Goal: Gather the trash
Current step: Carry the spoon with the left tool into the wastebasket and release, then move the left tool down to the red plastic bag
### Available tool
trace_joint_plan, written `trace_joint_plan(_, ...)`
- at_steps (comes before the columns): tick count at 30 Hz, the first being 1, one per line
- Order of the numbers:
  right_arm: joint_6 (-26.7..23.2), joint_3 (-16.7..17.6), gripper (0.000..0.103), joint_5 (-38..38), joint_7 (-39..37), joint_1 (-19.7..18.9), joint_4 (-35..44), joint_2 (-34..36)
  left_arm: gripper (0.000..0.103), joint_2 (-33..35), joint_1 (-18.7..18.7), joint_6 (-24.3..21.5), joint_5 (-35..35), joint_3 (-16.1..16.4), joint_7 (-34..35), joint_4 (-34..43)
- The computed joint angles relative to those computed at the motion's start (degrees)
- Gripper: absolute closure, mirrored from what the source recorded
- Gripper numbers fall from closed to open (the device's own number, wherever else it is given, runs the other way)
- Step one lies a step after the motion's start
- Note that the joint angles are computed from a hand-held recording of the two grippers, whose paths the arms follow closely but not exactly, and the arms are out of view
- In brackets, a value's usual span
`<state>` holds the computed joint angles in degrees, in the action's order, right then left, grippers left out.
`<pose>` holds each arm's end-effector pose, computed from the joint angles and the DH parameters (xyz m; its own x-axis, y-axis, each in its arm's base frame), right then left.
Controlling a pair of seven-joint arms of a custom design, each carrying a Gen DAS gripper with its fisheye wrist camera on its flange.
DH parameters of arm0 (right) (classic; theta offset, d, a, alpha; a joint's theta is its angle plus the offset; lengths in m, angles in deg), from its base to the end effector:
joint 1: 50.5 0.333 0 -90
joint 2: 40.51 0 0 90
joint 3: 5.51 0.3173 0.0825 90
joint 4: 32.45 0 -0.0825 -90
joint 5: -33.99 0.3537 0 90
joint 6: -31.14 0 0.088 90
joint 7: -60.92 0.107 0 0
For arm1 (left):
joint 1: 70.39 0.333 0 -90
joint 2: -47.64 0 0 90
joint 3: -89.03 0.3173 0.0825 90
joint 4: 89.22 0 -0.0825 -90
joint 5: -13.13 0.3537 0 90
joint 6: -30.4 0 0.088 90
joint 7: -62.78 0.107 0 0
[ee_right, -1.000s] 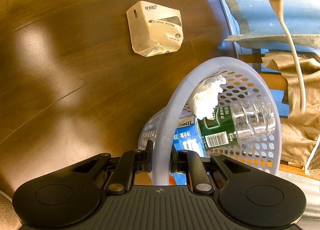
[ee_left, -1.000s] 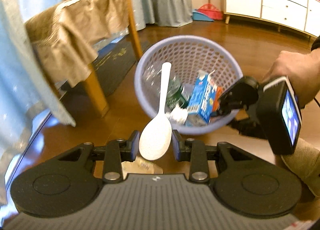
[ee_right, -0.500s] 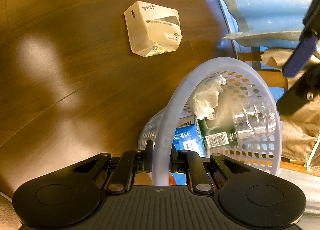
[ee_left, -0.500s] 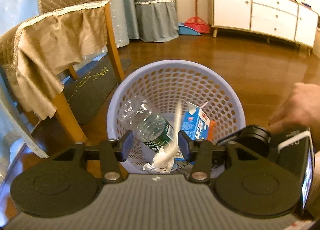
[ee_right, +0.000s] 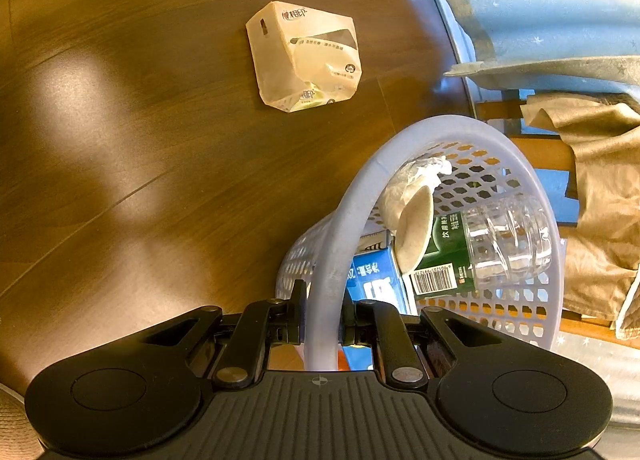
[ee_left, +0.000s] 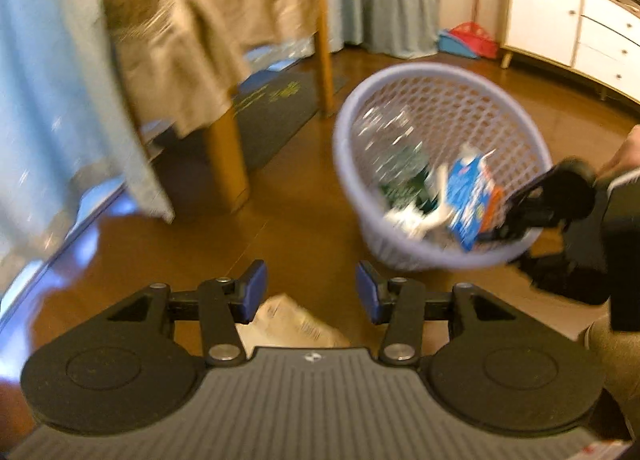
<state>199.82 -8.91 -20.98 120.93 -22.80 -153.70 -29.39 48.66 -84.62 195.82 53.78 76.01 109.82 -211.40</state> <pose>0.5011 0.2864 0.3959 0.7103 0.2249 0.6670 0.2425 -0.9678 0.0680 0.4795 -0.2889 0.4927 -0.3119 -0.9475 -0.0701 -0.6413 0.2644 -0.7203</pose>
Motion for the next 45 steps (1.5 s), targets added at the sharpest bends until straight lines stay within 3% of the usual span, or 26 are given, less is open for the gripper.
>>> trace_joint_plan(8,-0.2,0.0,0.093,0.0,0.0,0.1,0.0,-0.1,0.059,-6.0,1.5,-2.9,1.2,0.1,-5.5,-8.4)
trace_joint_plan(22,-0.3,0.3,0.093,0.5,-0.9,0.0,-0.1,-0.2,0.047,-14.9,4.4,-8.5,3.4,0.2,-10.9,-21.5)
trace_joint_plan(45,-0.8,0.5,0.093,0.5,-0.9,0.1,0.0,-0.2,0.039,-16.4,6.4,-9.6,4.5,1.4,-11.0,-26.1)
